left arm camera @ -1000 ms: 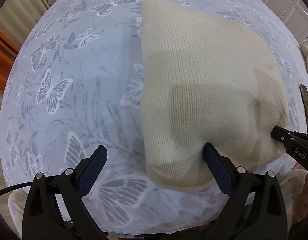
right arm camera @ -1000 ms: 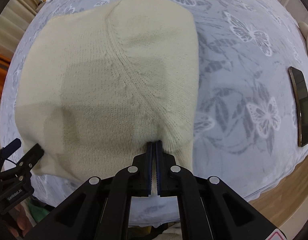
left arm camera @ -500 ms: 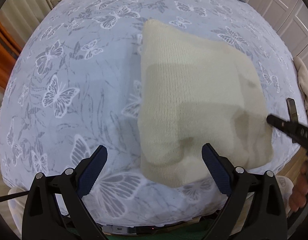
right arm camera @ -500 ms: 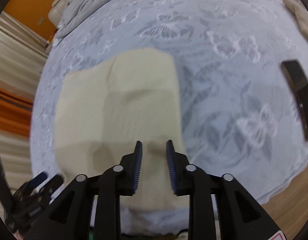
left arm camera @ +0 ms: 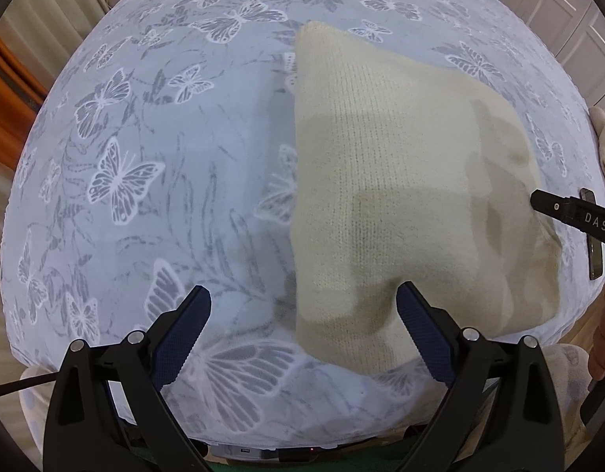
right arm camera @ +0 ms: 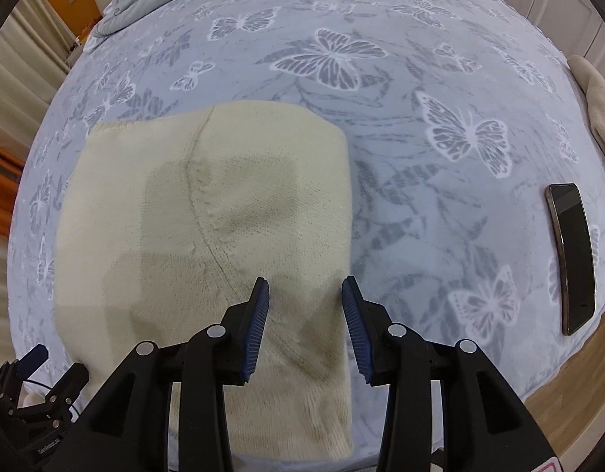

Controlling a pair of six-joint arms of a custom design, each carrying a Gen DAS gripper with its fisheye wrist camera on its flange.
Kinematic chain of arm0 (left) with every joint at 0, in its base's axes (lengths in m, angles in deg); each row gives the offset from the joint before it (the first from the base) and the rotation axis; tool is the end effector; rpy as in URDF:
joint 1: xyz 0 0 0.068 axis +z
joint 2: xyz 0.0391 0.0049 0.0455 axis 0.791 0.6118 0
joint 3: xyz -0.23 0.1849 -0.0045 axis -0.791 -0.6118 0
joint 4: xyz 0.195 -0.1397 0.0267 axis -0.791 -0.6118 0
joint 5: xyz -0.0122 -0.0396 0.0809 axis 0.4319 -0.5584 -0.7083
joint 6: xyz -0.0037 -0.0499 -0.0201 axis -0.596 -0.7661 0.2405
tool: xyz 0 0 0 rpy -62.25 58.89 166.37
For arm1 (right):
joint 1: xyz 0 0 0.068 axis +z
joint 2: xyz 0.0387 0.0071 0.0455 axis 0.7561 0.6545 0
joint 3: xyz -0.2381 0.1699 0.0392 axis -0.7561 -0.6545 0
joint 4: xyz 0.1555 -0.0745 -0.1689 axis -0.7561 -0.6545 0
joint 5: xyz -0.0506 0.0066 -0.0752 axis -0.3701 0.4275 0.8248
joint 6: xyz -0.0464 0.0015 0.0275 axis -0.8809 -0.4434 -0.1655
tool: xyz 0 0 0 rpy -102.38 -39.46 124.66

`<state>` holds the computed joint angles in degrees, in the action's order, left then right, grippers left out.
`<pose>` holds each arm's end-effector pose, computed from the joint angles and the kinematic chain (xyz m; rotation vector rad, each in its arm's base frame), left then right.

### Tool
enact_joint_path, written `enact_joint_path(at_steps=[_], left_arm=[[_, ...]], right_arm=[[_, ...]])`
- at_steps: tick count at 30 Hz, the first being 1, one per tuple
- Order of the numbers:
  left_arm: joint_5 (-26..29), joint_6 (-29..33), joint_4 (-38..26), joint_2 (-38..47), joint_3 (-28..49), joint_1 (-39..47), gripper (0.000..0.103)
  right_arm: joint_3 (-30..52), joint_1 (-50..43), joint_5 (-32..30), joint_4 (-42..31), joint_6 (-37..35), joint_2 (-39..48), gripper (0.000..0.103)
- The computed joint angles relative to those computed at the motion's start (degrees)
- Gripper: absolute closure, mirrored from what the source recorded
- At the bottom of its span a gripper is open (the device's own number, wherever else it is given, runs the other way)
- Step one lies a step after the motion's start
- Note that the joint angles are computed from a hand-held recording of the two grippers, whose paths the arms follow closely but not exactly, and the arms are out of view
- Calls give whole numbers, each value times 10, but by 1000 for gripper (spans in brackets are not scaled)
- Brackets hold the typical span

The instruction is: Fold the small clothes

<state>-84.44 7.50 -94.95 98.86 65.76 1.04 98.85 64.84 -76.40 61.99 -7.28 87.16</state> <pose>0.1821 -0.2126 0.1869 -0.3336 2.8466 0.0494 0.2575 0.0746 0.1619 -0.1713 2.8351 0.1809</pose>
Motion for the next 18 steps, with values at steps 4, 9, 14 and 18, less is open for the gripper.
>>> enact_joint_path(at_steps=[4,9,14,18], left_arm=[[3,6,7,3,-4,5,10],[4,14,14,13,-5,6,9],[-1,11,21,-17,-5,9,10],[45,28,83,-29,-30,53,9]], right_arm=[[9,-6,-4,7,-1,20,57],[42,-42,-57,-3,-8,68,64],[46,-36,-28,-26,-14,16,60],[1,-69,-79,-11,-17,16,37]])
